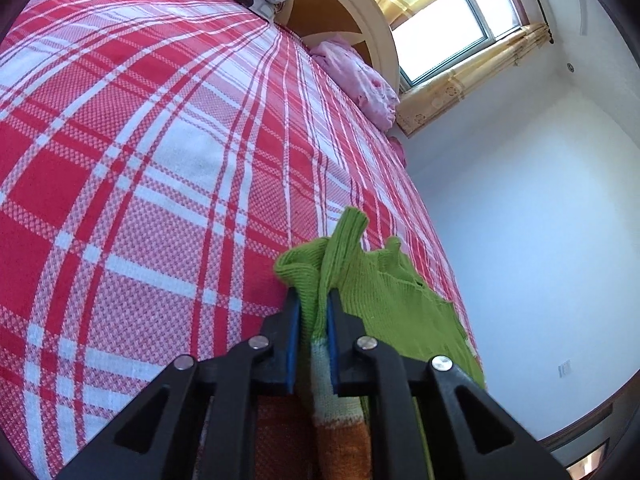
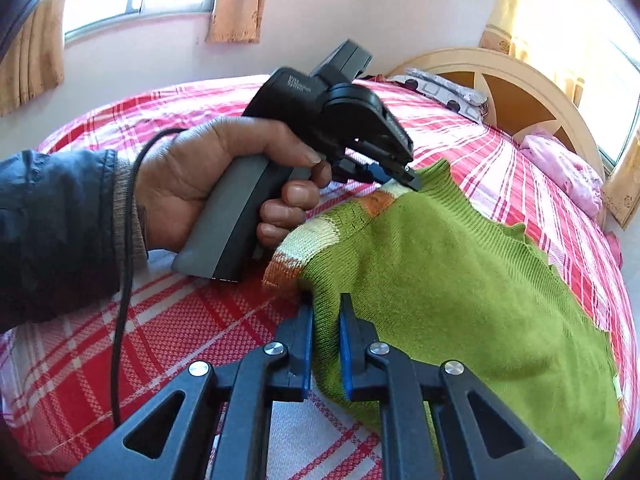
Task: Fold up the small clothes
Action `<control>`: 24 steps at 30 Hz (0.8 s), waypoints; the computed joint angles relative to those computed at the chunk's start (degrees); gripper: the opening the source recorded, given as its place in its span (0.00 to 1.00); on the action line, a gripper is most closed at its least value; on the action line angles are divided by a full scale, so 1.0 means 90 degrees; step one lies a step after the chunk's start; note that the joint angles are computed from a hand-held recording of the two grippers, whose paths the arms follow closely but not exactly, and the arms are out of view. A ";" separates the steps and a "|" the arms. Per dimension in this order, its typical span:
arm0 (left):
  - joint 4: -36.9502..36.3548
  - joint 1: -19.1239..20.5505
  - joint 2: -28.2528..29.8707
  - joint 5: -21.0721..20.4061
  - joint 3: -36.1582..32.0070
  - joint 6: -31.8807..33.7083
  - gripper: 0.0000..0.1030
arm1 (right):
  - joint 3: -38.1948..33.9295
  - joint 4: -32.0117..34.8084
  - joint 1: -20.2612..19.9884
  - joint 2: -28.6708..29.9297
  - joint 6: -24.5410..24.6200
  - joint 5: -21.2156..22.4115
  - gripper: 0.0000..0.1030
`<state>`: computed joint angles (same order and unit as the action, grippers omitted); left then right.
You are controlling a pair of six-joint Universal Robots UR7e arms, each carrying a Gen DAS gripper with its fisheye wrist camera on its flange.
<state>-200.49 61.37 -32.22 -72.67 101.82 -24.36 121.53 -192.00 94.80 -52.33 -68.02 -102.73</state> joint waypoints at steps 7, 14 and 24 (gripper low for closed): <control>0.0105 0.0040 -0.0044 -0.0360 -0.0108 -0.0630 0.12 | -0.0013 0.0718 -0.0225 -0.0652 0.0655 0.0731 0.09; 0.0108 -0.0296 -0.0017 -0.0226 -0.0355 -0.0639 0.12 | -0.0089 0.0988 -0.0380 -0.1207 0.1010 0.1174 0.09; 0.0371 -0.0706 0.0209 -0.0054 -0.0988 -0.0305 0.12 | -0.0182 0.1496 -0.0787 -0.1880 0.1465 0.1716 0.09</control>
<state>-197.15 55.01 -30.33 -73.15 92.93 -27.11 119.89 -178.53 87.72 -69.25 -54.83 -87.29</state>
